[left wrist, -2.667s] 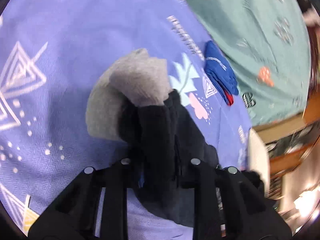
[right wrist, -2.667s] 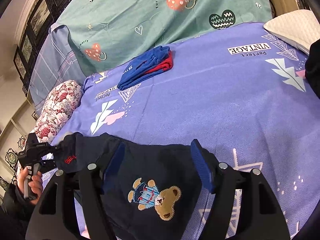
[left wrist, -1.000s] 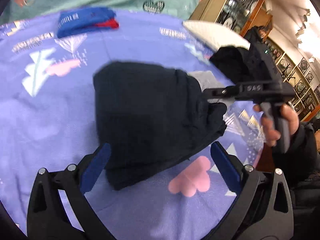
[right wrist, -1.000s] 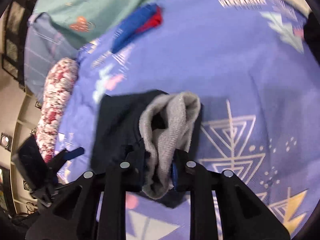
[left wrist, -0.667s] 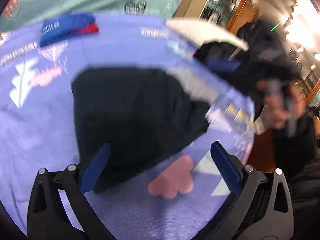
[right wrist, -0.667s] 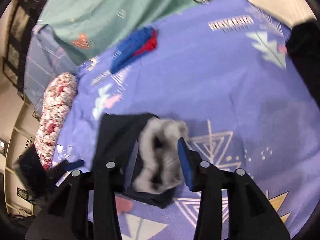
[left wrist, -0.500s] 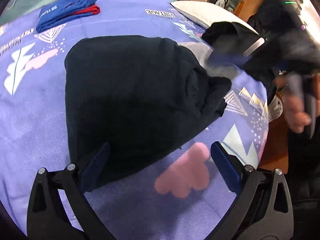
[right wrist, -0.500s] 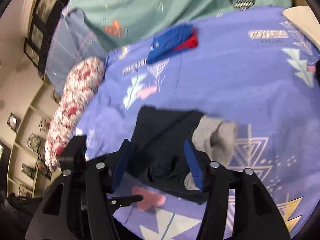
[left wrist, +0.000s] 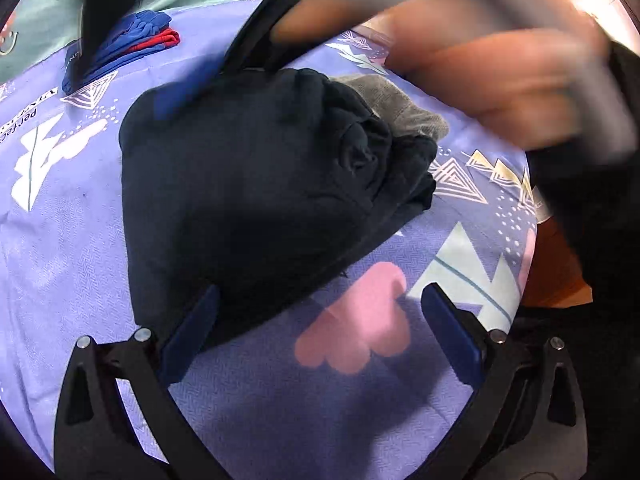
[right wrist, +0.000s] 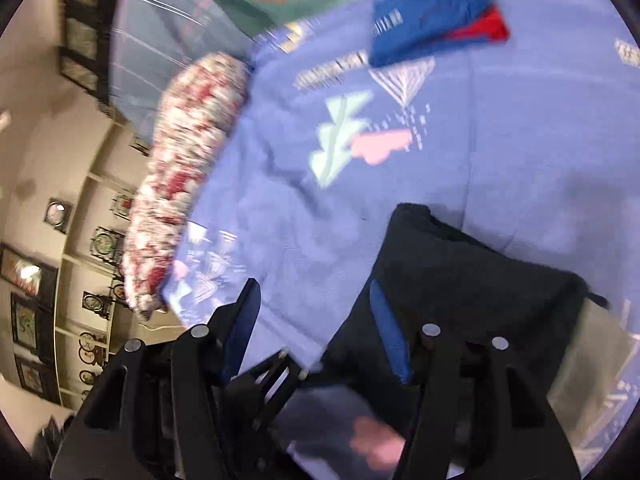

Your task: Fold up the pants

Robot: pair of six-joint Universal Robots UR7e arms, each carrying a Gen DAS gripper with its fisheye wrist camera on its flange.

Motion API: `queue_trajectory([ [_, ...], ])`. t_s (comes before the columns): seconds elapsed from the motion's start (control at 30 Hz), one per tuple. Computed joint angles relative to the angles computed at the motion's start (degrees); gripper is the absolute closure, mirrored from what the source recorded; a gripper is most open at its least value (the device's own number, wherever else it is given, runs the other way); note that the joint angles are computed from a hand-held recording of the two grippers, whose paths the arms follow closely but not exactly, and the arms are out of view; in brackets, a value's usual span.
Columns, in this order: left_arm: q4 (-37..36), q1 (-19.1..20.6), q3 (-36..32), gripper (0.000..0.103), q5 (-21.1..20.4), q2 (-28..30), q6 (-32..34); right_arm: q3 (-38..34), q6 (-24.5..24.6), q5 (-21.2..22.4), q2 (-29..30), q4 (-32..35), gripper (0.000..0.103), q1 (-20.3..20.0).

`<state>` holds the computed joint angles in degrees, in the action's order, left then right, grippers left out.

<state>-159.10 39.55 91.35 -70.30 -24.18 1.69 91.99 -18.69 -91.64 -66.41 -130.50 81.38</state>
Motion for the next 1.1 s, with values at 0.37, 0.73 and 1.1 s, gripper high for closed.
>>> queue_trajectory([
  [0.37,-3.41,1.46,1.46,0.002,-3.52,-1.51,-0.88,4.85,-3.23,0.24,-7.07,-3.50,0.050,-3.49],
  [0.73,0.18,1.59,0.44,0.002,-2.84,-1.69,-1.94,18.17,-9.53,-1.87,-18.92,-15.39,0.044,-9.88],
  [1.1,-0.93,4.07,1.16,0.002,-7.26,-7.96,-4.92,21.52,-10.23,0.53,-25.55,-18.33,0.014,-11.47],
])
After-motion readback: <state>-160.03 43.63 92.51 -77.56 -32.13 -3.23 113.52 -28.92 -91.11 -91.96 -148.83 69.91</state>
